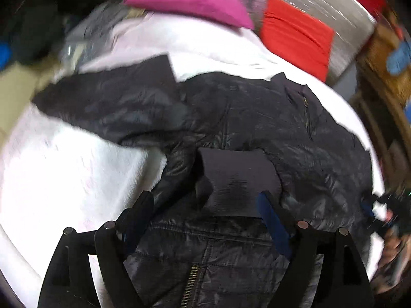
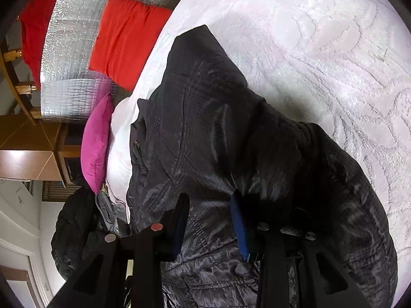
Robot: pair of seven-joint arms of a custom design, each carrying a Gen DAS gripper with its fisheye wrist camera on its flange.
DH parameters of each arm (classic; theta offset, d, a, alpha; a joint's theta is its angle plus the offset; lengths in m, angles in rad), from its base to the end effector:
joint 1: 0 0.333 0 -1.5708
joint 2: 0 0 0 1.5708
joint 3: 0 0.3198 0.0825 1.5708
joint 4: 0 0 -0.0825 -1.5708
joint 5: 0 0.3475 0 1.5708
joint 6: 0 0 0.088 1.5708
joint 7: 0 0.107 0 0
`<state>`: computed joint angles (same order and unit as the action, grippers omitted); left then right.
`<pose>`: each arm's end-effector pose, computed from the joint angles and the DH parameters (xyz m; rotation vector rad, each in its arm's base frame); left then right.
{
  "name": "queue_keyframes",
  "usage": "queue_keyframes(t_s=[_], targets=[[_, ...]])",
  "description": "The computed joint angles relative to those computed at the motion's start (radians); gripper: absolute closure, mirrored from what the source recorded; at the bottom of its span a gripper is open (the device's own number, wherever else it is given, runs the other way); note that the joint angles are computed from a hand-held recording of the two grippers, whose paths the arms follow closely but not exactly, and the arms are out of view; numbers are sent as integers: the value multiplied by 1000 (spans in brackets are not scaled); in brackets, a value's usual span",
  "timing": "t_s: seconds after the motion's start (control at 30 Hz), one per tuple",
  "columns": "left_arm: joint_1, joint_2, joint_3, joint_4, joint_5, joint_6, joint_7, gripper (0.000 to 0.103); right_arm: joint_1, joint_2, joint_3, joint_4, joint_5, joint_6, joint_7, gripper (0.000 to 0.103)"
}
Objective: Fold large clothes
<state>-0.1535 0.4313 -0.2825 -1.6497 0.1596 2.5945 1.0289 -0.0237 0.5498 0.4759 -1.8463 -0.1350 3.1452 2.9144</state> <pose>0.6272 -0.2619 0.4510 -2.0874 1.9886 -0.7479 0.6185 0.2552 0.3799 -0.7448 2.2101 0.2973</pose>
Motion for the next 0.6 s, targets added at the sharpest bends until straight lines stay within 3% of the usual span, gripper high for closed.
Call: queue_keyframes(t_s=[0.1, 0.2, 0.3, 0.33, 0.37, 0.43, 0.47, 0.5, 0.6], targets=[[68, 36, -85, -1, -146, 26, 87, 19, 7, 5, -7, 12, 1, -12, 1, 66], [50, 77, -92, 38, -152, 19, 130, 21, 28, 11, -25, 38, 3, -45, -11, 66], [14, 152, -73, 143, -123, -20, 140, 44, 52, 13, -45, 57, 16, -69, -26, 66], [16, 163, -72, 156, -130, -23, 134, 56, 58, 13, -51, 61, 22, -73, -33, 66], [29, 162, -84, 146, -150, -2, 137, 63, 63, 12, -56, 64, 27, -79, -39, 66], [32, 154, -82, 134, -153, 34, 134, 86, 73, 6, -66, 65, 37, -86, -50, 66], [27, 146, -76, 132, -136, 52, 140, 86, 85, -1, -80, 65, 38, -89, -52, 66], [14, 138, -63, 134, -109, 59, 137, 87, 107, -11, -107, 64, 34, -91, -47, 66], [-97, 147, 44, 248, 78, 18, 88, 88, 246, -51, -277, 63, -32, -67, 22, 66]])
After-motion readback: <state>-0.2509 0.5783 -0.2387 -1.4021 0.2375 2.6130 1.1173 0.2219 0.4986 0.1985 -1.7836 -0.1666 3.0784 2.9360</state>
